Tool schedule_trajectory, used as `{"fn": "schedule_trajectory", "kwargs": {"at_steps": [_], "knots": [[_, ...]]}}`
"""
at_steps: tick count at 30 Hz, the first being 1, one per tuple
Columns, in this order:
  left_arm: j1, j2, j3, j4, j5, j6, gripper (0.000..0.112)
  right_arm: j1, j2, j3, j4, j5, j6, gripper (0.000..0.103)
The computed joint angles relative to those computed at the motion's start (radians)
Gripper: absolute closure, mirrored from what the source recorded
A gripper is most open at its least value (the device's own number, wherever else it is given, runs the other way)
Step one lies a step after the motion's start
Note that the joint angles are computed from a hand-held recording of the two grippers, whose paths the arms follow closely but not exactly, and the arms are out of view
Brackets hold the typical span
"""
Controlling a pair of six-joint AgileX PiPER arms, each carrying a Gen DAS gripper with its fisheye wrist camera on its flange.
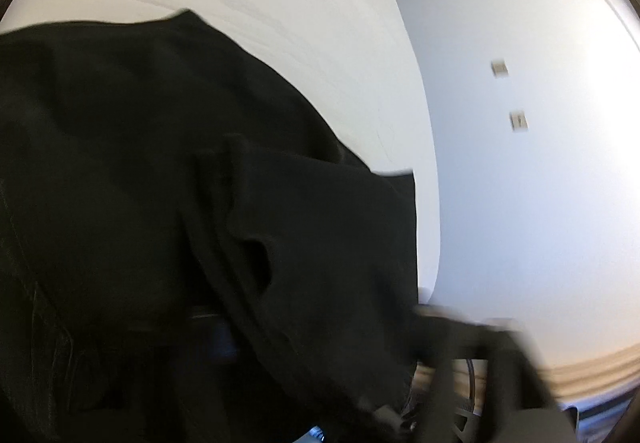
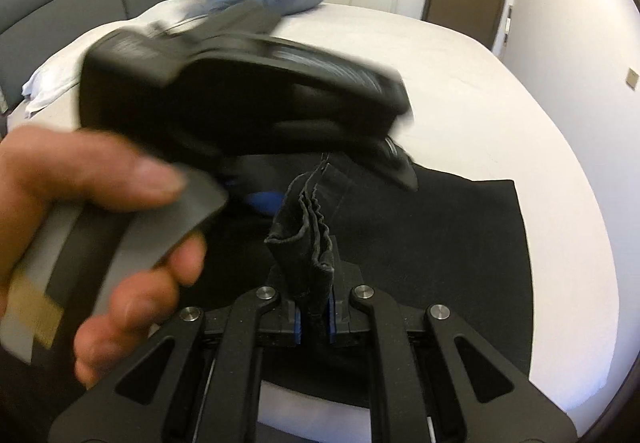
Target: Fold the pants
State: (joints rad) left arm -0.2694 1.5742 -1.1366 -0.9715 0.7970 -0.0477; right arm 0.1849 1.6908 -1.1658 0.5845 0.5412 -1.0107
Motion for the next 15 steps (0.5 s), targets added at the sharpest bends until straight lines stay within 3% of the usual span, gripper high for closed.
{"fn": "schedule_trajectory", "kwargs": {"at_steps": [2, 3, 9, 15], "knots": [[0.015, 0.001, -0.039, 0.079, 0.053, -0.012, 0.105, 0.016, -0.012, 0.007, -0.003, 0.001, -0.002, 0.095], [0.028, -0.002, -0.046, 0.095, 0.076, -0.004, 0.106, 0.019, -0.013, 0.000, 0.000, 0.014, -0.007, 0.095], [0.117, -0.017, -0.125, 0.278, 0.243, -0.010, 0.104, 0.072, -0.016, 0.006, 0.009, 0.036, -0.017, 0.094], [0.171, -0.038, -0.098, 0.363, 0.283, 0.022, 0.101, 0.108, 0.031, -0.008, -0.009, 0.072, 0.018, 0.093]]}}
